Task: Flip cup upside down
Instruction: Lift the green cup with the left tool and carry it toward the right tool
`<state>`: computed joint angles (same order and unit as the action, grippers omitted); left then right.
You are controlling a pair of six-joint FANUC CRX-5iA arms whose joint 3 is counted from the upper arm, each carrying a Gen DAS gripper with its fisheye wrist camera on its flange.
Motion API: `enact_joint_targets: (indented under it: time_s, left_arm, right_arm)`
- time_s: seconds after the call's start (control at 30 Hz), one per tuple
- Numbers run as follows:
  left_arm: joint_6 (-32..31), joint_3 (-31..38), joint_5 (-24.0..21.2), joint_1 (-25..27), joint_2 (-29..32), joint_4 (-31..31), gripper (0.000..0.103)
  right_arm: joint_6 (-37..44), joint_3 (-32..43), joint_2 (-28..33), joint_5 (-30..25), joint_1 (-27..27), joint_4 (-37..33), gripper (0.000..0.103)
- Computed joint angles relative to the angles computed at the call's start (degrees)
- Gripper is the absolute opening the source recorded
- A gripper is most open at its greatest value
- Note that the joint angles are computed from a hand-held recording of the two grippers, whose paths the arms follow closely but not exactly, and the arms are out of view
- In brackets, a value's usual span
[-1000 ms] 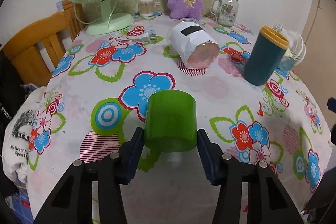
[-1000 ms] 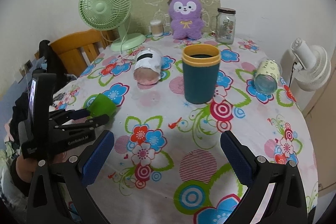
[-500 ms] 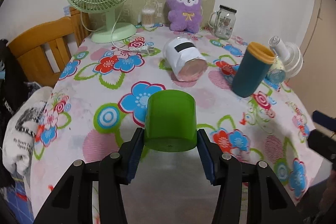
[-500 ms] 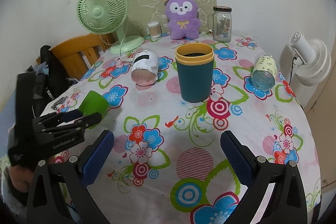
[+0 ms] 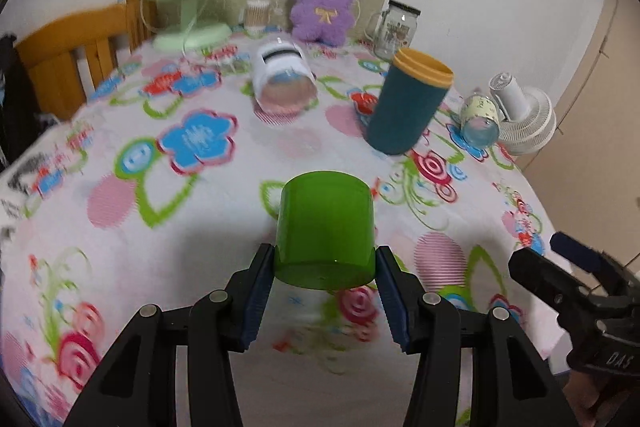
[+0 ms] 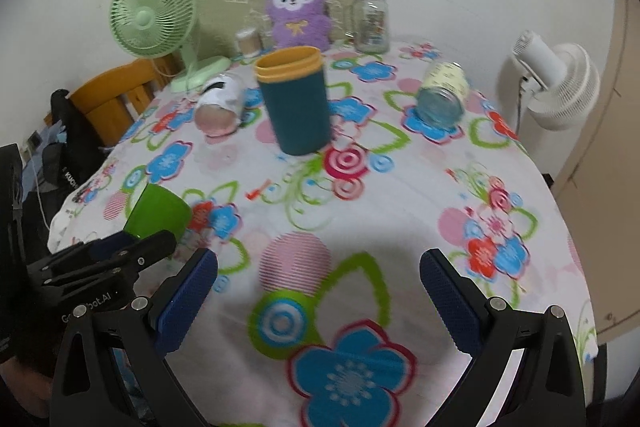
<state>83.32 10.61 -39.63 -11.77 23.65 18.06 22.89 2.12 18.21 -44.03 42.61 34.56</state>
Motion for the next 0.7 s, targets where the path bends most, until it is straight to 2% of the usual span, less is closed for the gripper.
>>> enact_joint_targets:
  time_s: [0.3,0.33,0.43,0.47,0.53,0.63,0.7]
  left_arm:
    - [2.5,1.78,-2.37,-2.38,1.85,-1.37,0.053]
    - [2.8,1.81,-2.62,-2.34,2.06,-1.14,0.056]
    - [2.97,1.47,-2.78,-1.97,2.3,0.4,0.083]
    - [2.64,1.02,-2.35,-1.83,2.13,1.22,0.087]
    - [1.81,-0.26,-0.87,-1.6,1.47,2.56,0.089]
    - [1.5,-0.25,-0.66,-1.46,1.16,2.12,0.096]
    - [1.66,-0.4,-0.52,-1.34,0.83,1.64,0.097]
  right_arm:
    - [-1.9,-2.81,-1.43,-0.08,-0.44,-0.22,0.102]
    - [-1.98,-2.99,-1.47,0.12,-0.47,0.03,0.102]
    - [-1.72,-3.05,-1.49,0.27,-0.43,0.15,0.102]
    - [-1.66,-3.03,-1.45,0.29,-0.46,0.13,0.102]
    - [-1.17,-2.42,-1.14,0.0,-0.41,-0.47,0.102]
    - [-0.49,-1.38,-0.59,-0.61,-0.18,-1.06,0.102]
    - [-0.16,-0.95,-0.38,-0.7,0.0,-1.26,0.102]
